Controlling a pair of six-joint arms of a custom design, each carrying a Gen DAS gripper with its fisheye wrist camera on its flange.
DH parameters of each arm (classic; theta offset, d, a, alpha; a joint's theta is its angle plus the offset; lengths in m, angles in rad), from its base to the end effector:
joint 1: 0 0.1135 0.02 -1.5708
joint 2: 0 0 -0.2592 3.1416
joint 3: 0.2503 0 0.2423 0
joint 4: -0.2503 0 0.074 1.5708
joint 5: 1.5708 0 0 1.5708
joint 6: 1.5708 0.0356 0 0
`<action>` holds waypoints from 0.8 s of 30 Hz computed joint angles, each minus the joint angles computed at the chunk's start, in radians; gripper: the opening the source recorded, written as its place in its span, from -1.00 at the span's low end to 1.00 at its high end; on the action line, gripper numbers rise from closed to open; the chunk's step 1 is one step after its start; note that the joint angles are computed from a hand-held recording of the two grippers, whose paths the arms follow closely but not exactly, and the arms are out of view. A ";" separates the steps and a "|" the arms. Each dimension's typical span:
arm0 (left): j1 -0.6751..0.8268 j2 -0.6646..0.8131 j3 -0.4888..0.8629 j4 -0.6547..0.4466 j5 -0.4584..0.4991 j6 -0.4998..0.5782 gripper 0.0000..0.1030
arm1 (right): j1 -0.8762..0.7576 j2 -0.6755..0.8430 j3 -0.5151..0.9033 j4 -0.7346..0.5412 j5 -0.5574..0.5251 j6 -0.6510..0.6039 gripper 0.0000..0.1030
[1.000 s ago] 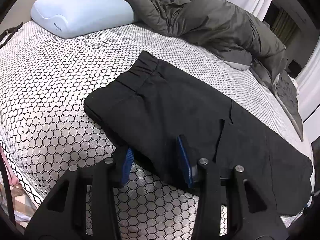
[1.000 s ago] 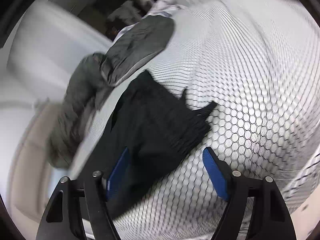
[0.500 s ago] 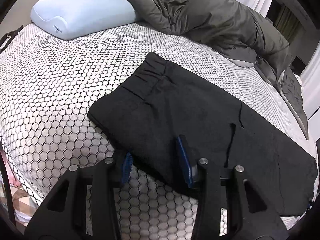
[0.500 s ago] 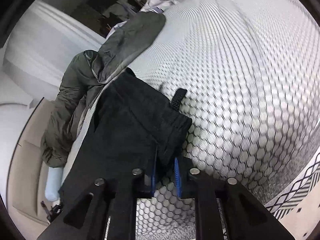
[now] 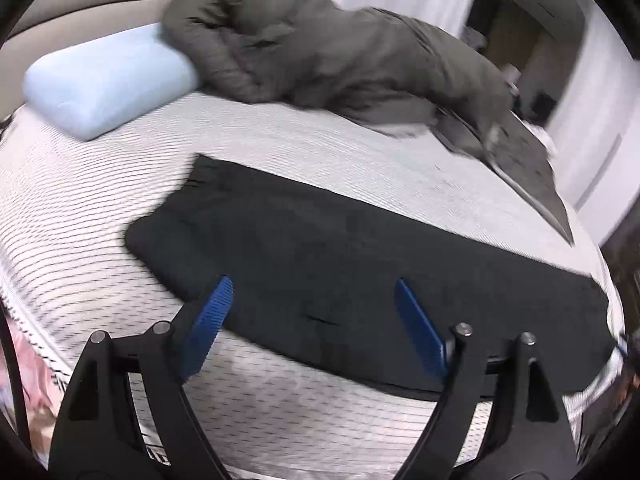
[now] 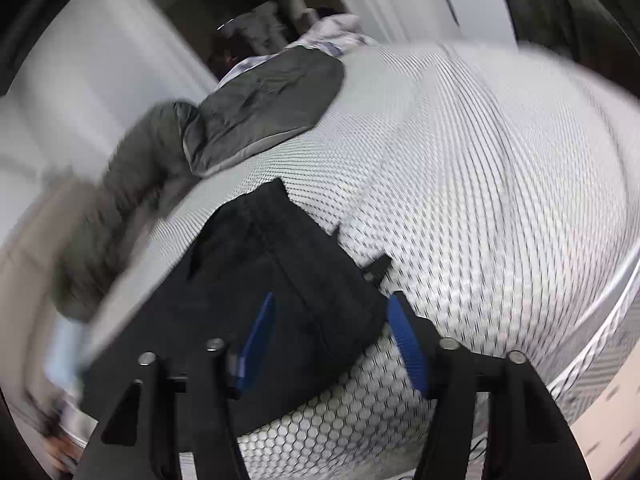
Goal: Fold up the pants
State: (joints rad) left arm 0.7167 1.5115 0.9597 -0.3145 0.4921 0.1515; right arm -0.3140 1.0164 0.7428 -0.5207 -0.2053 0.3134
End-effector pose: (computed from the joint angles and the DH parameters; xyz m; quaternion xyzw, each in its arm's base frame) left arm 0.2405 0.1872 0.2200 -0.1731 0.8977 -0.0667 0.3997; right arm 0.1944 -0.0555 0.2506 0.2472 0.8877 0.0947 0.3766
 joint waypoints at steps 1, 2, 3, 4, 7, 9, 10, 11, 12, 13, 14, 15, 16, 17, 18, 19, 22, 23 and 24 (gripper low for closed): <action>-0.044 -0.013 -0.005 -0.011 -0.020 -0.008 0.60 | 0.034 0.007 0.012 -0.002 0.018 -0.016 0.42; -0.081 -0.020 -0.009 -0.015 -0.034 -0.020 0.61 | 0.077 0.039 0.048 -0.003 0.043 -0.033 0.42; -0.122 -0.027 -0.014 -0.015 -0.044 -0.029 0.61 | 0.098 0.066 0.078 -0.012 0.062 -0.047 0.42; -0.168 -0.030 -0.017 -0.013 -0.054 -0.043 0.61 | 0.111 0.092 0.108 -0.022 0.079 -0.061 0.42; -0.320 -0.047 -0.034 0.000 -0.112 -0.109 0.62 | 0.127 0.173 0.207 -0.053 0.085 -0.112 0.43; -0.417 -0.055 -0.036 0.001 -0.148 -0.163 0.62 | 0.119 0.190 0.243 -0.082 0.108 -0.124 0.43; -0.471 -0.066 -0.040 0.003 -0.169 -0.196 0.62 | 0.107 0.194 0.257 -0.089 0.099 -0.139 0.43; -0.510 -0.064 -0.036 0.006 -0.185 -0.215 0.62 | 0.102 0.215 0.282 -0.088 0.083 -0.154 0.43; -0.561 -0.060 -0.026 0.006 -0.213 -0.228 0.62 | 0.100 0.236 0.299 -0.085 0.077 -0.168 0.43; -0.613 -0.055 -0.022 0.013 -0.247 -0.242 0.62 | 0.110 0.278 0.332 -0.082 0.085 -0.171 0.43; -0.659 -0.045 -0.008 0.012 -0.281 -0.248 0.62 | 0.112 0.334 0.366 -0.074 0.087 -0.173 0.43; -0.700 -0.052 -0.009 0.008 -0.311 -0.250 0.62 | 0.113 0.377 0.390 -0.064 0.083 -0.166 0.43; -0.750 -0.063 -0.015 0.010 -0.344 -0.254 0.62 | 0.113 0.417 0.412 -0.052 0.072 -0.158 0.43; -0.783 -0.062 -0.014 0.017 -0.368 -0.255 0.62 | 0.112 0.479 0.439 -0.023 0.054 -0.147 0.43; -0.815 -0.064 -0.019 0.027 -0.393 -0.255 0.62 | 0.113 0.523 0.462 -0.012 0.052 -0.142 0.43; -0.843 -0.061 -0.024 0.037 -0.412 -0.256 0.63 | 0.119 0.573 0.492 -0.012 0.062 -0.135 0.43; -0.875 -0.037 -0.038 0.070 -0.424 -0.270 0.63 | 0.130 0.719 0.596 -0.054 0.068 -0.136 -0.45; -0.867 -0.032 -0.047 0.078 -0.414 -0.273 0.62 | 0.141 0.752 0.625 -0.061 0.086 -0.150 -0.73; -0.873 -0.026 -0.056 0.084 -0.418 -0.288 0.62 | 0.152 0.738 0.607 -0.032 0.137 -0.158 -0.74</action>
